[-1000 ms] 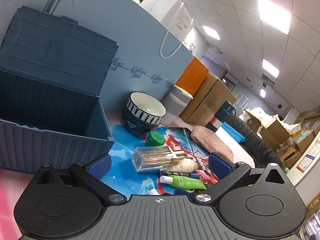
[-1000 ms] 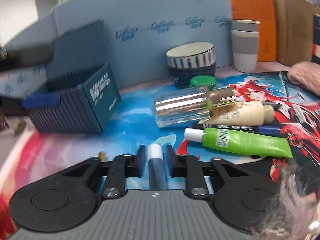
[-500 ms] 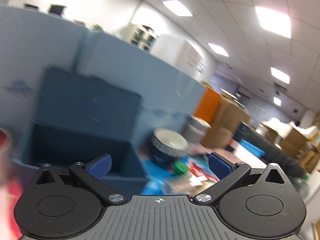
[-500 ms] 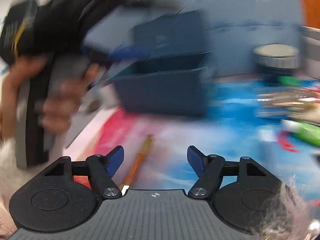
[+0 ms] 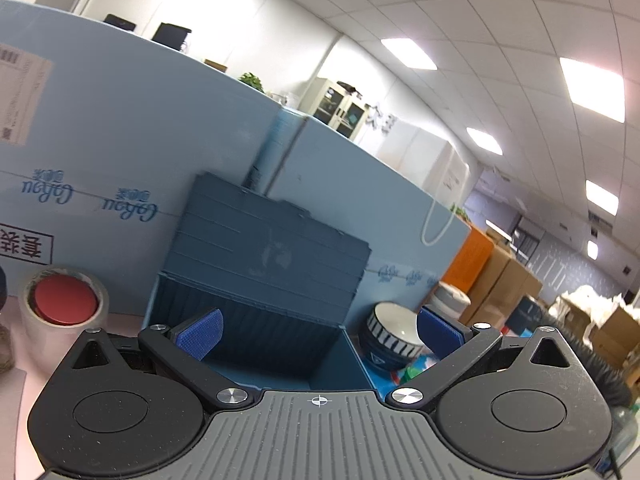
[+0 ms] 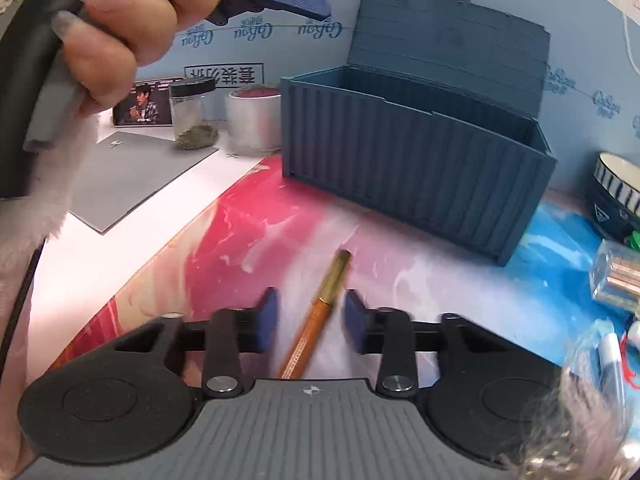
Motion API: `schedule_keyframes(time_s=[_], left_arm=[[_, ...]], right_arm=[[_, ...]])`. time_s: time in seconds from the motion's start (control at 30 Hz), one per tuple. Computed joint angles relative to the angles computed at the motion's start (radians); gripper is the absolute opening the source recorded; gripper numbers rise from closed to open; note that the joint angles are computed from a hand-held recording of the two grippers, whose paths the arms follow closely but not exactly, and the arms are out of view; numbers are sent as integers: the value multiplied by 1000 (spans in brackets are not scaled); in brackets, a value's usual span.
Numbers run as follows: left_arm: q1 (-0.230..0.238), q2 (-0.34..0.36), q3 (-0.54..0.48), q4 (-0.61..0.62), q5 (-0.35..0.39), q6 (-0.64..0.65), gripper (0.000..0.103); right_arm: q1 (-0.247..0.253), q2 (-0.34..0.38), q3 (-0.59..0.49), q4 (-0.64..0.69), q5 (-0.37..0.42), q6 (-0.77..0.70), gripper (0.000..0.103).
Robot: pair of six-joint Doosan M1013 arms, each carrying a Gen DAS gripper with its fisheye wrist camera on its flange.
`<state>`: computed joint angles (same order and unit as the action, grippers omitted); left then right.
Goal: Organize rigid objects
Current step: 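Close the right gripper on the orange-and-gold pen, then lift the orange pen with the right gripper over the blue box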
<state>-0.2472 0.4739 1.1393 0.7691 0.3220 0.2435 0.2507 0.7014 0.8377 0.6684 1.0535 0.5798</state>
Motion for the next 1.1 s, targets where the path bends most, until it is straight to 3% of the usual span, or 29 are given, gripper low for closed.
schedule_keyframes(time_s=[0.17,0.37,0.63,0.87,1.1], left_arm=[[11,-11,21,43,-16,-82,103],[21,-17,39,129,15,-229,103],[34,-23,56,162,41,-306,103],[49,15,6,-78,107,-98,103],[53,21,5,-105,104,-98,103]], right_arm=[[-11,56,-114,22,128,134,11],[-49,39,-98,196,108,47,11],[-68,13,-71,401,-99,-59,11],[-48,60,-149,505,-276,-96,11],[-32,150,-249,701,-306,-361,11]])
